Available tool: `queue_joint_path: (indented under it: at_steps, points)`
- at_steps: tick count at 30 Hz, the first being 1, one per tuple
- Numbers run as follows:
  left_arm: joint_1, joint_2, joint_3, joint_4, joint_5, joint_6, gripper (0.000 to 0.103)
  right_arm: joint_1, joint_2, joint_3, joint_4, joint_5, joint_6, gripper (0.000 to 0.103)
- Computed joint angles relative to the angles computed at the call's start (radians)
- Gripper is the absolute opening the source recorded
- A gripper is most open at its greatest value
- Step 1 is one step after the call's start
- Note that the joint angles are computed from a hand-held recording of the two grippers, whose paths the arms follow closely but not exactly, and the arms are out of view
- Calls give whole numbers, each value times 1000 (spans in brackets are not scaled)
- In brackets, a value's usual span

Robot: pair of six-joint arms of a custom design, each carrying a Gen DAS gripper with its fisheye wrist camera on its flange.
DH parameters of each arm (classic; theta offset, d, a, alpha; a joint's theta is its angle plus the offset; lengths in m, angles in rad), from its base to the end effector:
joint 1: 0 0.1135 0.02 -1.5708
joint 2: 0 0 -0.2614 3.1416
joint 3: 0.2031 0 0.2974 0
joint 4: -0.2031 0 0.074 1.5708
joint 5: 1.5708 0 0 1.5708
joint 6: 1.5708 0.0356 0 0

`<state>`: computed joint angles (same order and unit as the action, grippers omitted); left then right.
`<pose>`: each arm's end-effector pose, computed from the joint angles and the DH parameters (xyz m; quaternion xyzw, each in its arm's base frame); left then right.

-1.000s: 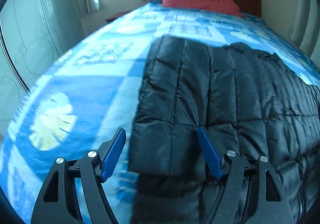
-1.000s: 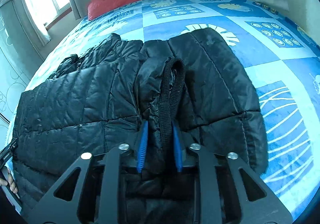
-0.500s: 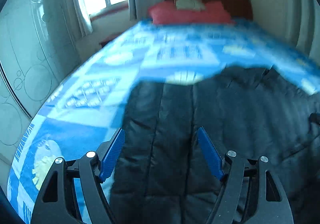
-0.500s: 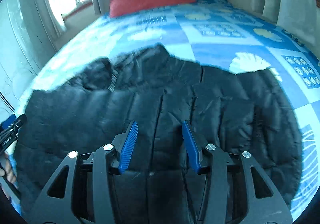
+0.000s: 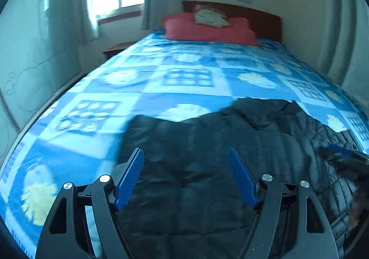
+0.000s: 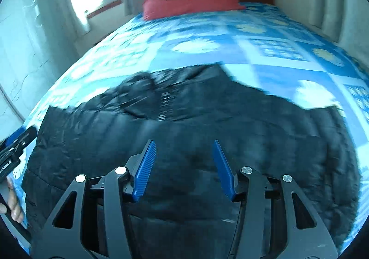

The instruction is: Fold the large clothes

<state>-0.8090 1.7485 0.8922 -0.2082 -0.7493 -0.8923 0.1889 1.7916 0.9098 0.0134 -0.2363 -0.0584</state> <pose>0.2598 -0.2372 0.1025 -0.1291 0.8964 0.0584 0.4200 0.3706 0.0793 0.0989 -0.1552 0.9203 0.1327 0.3337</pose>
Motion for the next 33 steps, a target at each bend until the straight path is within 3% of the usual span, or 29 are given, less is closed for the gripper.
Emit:
queue_joint_path:
  at_steps: [4, 7, 10, 14, 15, 16, 19, 21, 22, 24, 28, 30, 33]
  points:
    - [67, 215, 134, -26, 148, 20, 78, 44, 98, 31, 49, 69, -2, 60]
    - [69, 268, 170, -38, 128, 20, 80, 42, 100, 32, 47, 65, -3, 60]
    - [48, 224, 153, -67, 106, 12, 79, 11, 22, -23, 33, 23, -14, 60]
    - [-33, 43, -23, -54, -33, -54, 79, -99, -142, -178, 93, -28, -72, 61]
    - [-51, -4, -76, -72, -62, -111, 79, -139, -161, -204, 98, -31, -82, 62]
    - [-50, -28, -106, -72, -60, -136, 79, -168, -162, -214, 97, -30, -87, 62]
    - [18, -54, -192, -25, 51, -173, 80, -246, -59, -172, 47, -55, -114, 61]
    - [102, -33, -256, 128, 225, -140, 82, -259, -27, -166, 66, -82, -119, 61]
    - [116, -22, -256, 145, 242, -131, 83, -246, -29, -163, 61, -59, -120, 62]
    - [98, 0, -204, 62, 214, -134, 83, -223, -64, -169, 35, -14, -124, 62]
    - [-1, -107, -235, -45, 151, -194, 82, -301, -228, -253, -49, -109, -173, 62]
    - [-98, -197, -292, -129, 99, -285, 82, -368, -350, -320, -104, -141, -238, 66]
    - [-295, -323, -375, -282, 51, -511, 82, -596, -531, -412, -286, -262, -408, 69]
